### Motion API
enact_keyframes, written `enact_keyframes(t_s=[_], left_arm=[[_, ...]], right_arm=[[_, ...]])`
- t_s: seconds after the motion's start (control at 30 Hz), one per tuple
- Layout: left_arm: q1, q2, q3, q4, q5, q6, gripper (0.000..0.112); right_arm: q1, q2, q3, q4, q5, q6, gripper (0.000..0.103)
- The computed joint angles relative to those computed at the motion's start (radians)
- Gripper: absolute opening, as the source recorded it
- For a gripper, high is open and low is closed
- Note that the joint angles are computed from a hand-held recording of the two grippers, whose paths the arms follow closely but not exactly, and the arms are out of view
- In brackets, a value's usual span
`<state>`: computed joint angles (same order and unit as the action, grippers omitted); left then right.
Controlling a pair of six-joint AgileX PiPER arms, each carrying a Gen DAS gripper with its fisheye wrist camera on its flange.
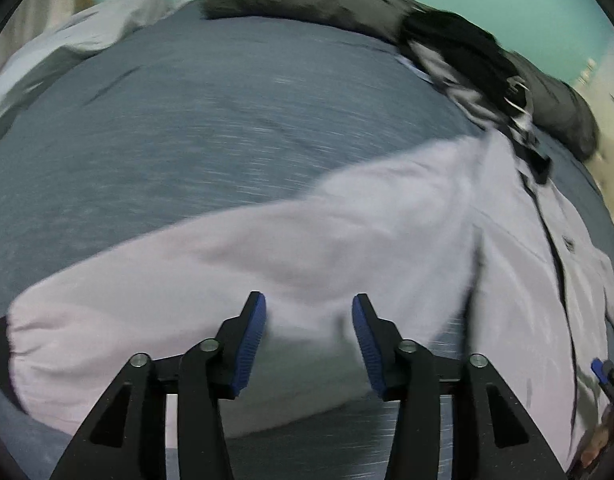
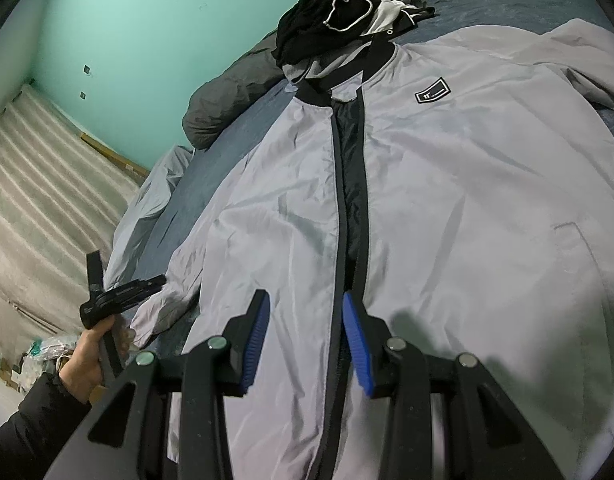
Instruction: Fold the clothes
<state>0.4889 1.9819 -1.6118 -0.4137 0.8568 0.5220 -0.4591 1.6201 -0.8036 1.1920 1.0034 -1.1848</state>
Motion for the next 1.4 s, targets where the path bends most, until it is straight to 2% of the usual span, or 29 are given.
enact_keyframes(t_s=[0.23,0.4,0.7,0.9,1.03,1.13,1.27,1.4], left_arm=[[0.169,0.098,-0.143,0.045,0.051,-0.013,0.055],[0.227,0.166,-0.193,0.09,0.06,-0.055,0.055],[0.28,0.079,-0.033,0.044,-0.075,0.045,0.055],[0.331,0.097,-0.047,0.039,-0.039,0.071,0.055],[0.364,0.04,-0.011,-0.041,-0.078,0.126,0.055],[0.392,0.029,-0.034,-0.061,-0.069,0.128,0.055],[0.412,0.03,-0.021,-0.061,-0.07,0.141,0.055],[0.415,0.028,0.041,-0.03,-0.111,0.16,0.055]], right_arm=[[0.012,-0.006,0.005,0.002,-0.011,0.0,0.038],[0.027,-0.001,0.009,0.001,-0.025,-0.001,0.038],[0.023,-0.01,0.014,0.0,-0.028,0.0,0.038],[0.022,-0.024,0.019,0.002,-0.026,0.002,0.038],[0.016,-0.028,0.023,0.004,-0.024,-0.002,0.038],[0.015,-0.027,0.024,0.004,-0.024,-0.004,0.038],[0.018,-0.028,0.026,0.003,-0.023,-0.006,0.038],[0.023,-0.029,0.029,0.003,-0.029,-0.007,0.038]])
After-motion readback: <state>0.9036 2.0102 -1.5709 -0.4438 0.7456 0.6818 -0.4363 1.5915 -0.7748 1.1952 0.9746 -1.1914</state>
